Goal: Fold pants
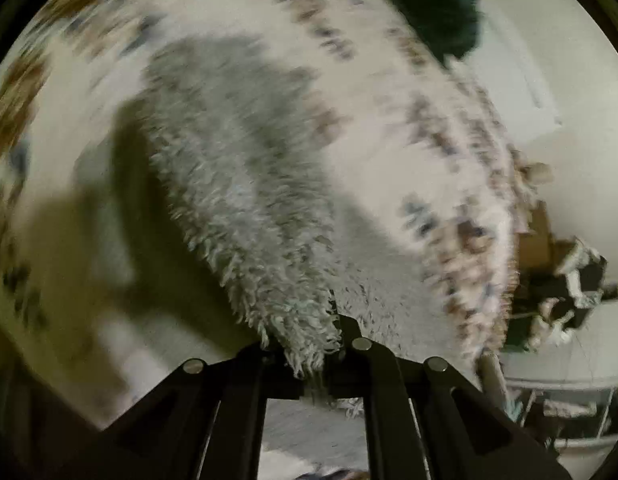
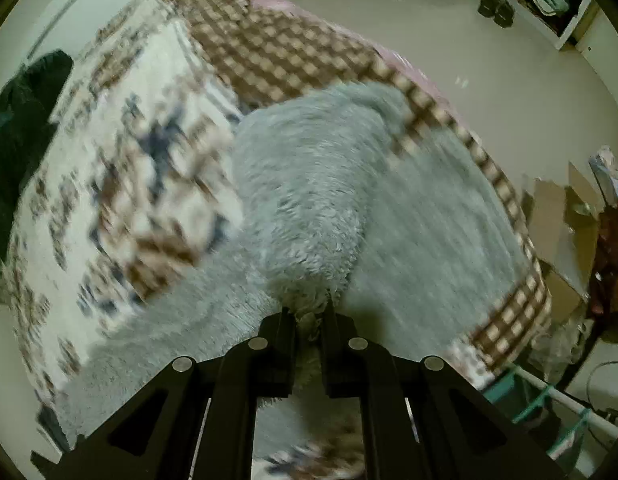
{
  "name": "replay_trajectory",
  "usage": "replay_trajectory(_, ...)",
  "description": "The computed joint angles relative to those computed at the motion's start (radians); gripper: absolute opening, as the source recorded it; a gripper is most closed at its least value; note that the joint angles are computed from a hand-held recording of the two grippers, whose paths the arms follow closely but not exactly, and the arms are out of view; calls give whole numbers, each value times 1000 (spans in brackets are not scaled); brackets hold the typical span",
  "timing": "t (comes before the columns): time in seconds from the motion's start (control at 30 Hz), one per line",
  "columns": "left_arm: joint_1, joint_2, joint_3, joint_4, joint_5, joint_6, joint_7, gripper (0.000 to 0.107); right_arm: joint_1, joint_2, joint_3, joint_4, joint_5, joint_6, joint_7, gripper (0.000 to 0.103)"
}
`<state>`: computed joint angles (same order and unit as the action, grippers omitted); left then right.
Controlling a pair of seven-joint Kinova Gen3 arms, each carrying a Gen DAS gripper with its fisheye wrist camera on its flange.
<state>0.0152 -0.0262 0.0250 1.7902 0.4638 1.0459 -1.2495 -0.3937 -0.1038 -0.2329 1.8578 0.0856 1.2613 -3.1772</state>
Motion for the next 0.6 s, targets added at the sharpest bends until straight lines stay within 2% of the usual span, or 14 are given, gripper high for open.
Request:
replay_trajectory(0.07, 5, -13, 3, 93, -33, -26, 21, 5, -14, -33, -21, 93, -60, -37, -37, 9)
replay_trajectory(0.13, 5, -4, 1, 171, -23, -66, 11, 5, -24, -52, -38, 185, -113, -89, -60, 10)
replay_trajectory(0.2, 18, -1, -5, 210, -22, -93, 21, 9, -16, -71, -44, 272, -172, -167, -43, 11)
replay_trajectory(0.23, 18, 5, 9, 209, -43, -94, 43, 12, -12, -80, -32, 315, -211, -207, -11, 15)
replay_trajectory(0.27, 26, 16, 22, 190, -80, -78, 69, 23, -23, -85, -7, 349, -245, -241, 30, 29)
replay_trajectory(0.3, 34, 9, 34, 174, -121, -53, 94, 26, -28, -88, -1, 372, -263, -257, 55, 48)
replay_trajectory(0.33, 30, -13, 64, 156, -161, -44, 126, 29, -19, -103, -13, 380, -265, -258, 64, 56)
replay_trajectory(0.37, 7, -30, 110, 145, -202, -38, 150, 47, -11, -117, -32, 373, -255, -242, 57, 69)
replay_trajectory(0.4, -17, -38, 157, 125, -243, -15, 163, 62, -20, -124, -42, 356, -231, -211, 35, 76)
replay_trajectory(0.43, -42, -49, 203, 99, -283, 16, 182, 88, -27, -136, -65, 334, -191, -170, 4, 76)
replay_trajectory(0.47, -61, -61, 249, 81, -324, 32, 215, 93, -15, -149, -103, 309, -151, -129, -11, 76)
replay_trajectory(0.53, -65, -72, 319, 41, -405, 63, 273, 93, 12, -134, -163, 246, -72, -48, -12, 77)
replay_trajectory(0.6, 2, -48, 335, -3, -487, 93, 342, 93, 80, -83, -224, 173, 9, 4, 46, 77)
